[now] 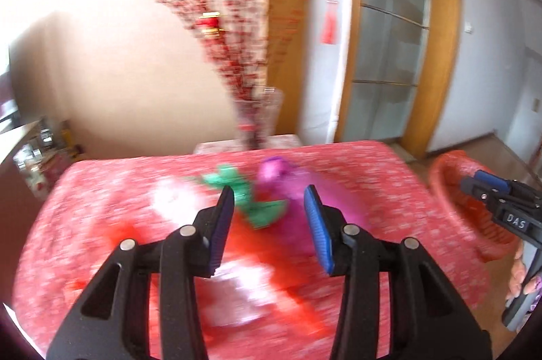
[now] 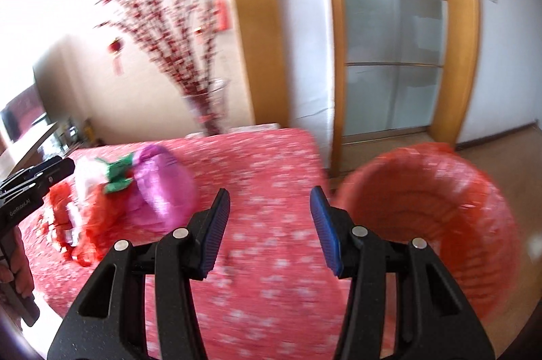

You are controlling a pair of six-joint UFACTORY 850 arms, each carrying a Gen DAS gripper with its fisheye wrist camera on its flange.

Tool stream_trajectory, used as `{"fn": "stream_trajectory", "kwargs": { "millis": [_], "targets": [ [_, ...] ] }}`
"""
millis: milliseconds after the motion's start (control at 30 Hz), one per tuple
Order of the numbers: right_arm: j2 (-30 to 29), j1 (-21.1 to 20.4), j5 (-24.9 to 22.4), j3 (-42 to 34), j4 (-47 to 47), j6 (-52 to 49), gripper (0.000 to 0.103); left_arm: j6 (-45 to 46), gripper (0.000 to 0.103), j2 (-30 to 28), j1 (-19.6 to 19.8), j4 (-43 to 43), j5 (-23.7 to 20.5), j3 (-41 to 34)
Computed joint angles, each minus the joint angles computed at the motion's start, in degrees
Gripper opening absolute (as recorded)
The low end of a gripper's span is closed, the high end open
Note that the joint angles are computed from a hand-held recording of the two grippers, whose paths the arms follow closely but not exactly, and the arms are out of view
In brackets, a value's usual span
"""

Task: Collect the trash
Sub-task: 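Return both tools to the table toward the remaining bags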

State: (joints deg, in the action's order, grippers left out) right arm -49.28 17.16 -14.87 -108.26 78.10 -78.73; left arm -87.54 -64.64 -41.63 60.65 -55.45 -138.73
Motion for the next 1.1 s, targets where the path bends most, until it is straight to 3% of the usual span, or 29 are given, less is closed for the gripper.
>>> {"fn": "stream_trajectory", "kwargs": {
  "millis": [67, 133, 300, 433, 800, 933, 1100],
  "targets": [
    [-0.39, 1.14, -0.92, -0.22, -0.73, 0.13, 0.05, -6.27, 0.045, 6.02, 0.05, 2.14, -0.54, 10.84],
    [-0.95, 2.04, -1.82, -0.72, -2.65, 1.54, 0.05, -9.23, 0.045, 9.09, 0.28, 2.18, -0.95, 16.56],
    [-1.73, 3.33, -2.86, -1.39, -7.22, 5.65, 0.05, -11.77, 0.045, 12.27, 1.24, -1.49, -0.56, 23.4],
    [-1.55, 3.68, -2.78, -0.86, -8.51, 6.7, 0.05, -10.42, 0.045, 11.4, 2.02, -5.8, 0.17, 23.0],
    [-1.61, 3.15, -3.56, -0.65, -7.79, 6.83, 0.05, -4.35, 0.047, 5.9, 3.44, -13.65, -4.34, 14.11],
    [-1.92, 3.22, -3.97, -0.98, -8.27, 7.18, 0.05, -4.26, 0.034, 5.63, 3.48, -13.41, -4.04, 14.01],
    [-2.24, 3.37, -4.7, -1.49, -7.12, 6.54, 0.05, -5.63, 0.025, 7.44, 3.58, -11.19, -0.94, 17.03]
  ]
}}
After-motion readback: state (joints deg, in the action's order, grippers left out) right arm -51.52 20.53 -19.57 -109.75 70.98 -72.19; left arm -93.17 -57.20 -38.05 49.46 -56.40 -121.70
